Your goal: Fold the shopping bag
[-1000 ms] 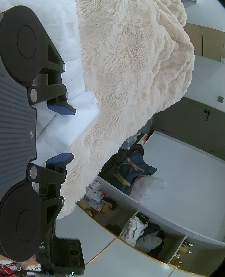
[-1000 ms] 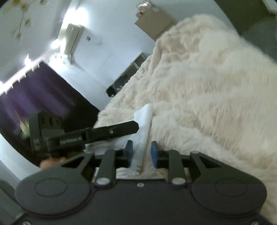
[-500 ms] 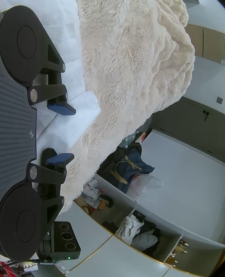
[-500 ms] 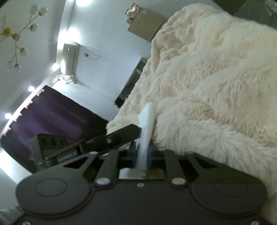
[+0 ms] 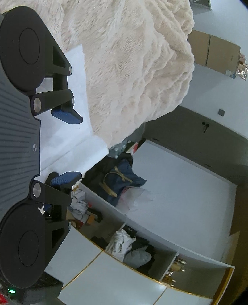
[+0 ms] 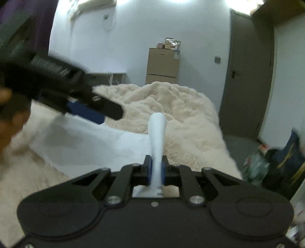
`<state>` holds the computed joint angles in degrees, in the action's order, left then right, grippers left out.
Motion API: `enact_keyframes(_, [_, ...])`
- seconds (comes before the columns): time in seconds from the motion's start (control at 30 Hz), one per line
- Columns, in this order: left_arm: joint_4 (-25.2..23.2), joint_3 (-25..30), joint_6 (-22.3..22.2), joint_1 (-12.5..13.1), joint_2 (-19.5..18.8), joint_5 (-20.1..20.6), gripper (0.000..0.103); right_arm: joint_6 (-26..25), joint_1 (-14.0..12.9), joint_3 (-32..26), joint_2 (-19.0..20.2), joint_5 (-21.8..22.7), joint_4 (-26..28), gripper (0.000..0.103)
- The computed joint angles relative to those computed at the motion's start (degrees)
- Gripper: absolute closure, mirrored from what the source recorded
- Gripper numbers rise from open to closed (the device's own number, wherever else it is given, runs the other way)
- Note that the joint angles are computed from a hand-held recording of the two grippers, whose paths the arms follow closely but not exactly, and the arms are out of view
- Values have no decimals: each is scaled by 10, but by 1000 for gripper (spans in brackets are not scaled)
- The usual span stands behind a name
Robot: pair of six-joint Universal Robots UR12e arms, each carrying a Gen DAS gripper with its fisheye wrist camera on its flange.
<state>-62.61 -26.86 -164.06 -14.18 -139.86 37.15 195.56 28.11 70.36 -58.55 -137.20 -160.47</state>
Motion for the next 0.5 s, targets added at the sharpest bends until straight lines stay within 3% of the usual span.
enact_keyframes(0.13, [-57, 12, 45, 1, -1, -17, 53, -70, 11, -45, 32, -41, 42, 93])
enact_keyframes(0.4, [-241, 86, 165, 4, -26, -66, 48, -50, 9, -44, 29, -26, 58, 89])
enact_keyframes(0.43, [-256, 92, 179, 3, -28, -62, 48, -58, 10, -48, 32, -30, 63, 89])
enact_keyframes(0.5, [-241, 85, 178, -2, -25, -30, 48, -79, 15, -58, 40, -46, 69, 89])
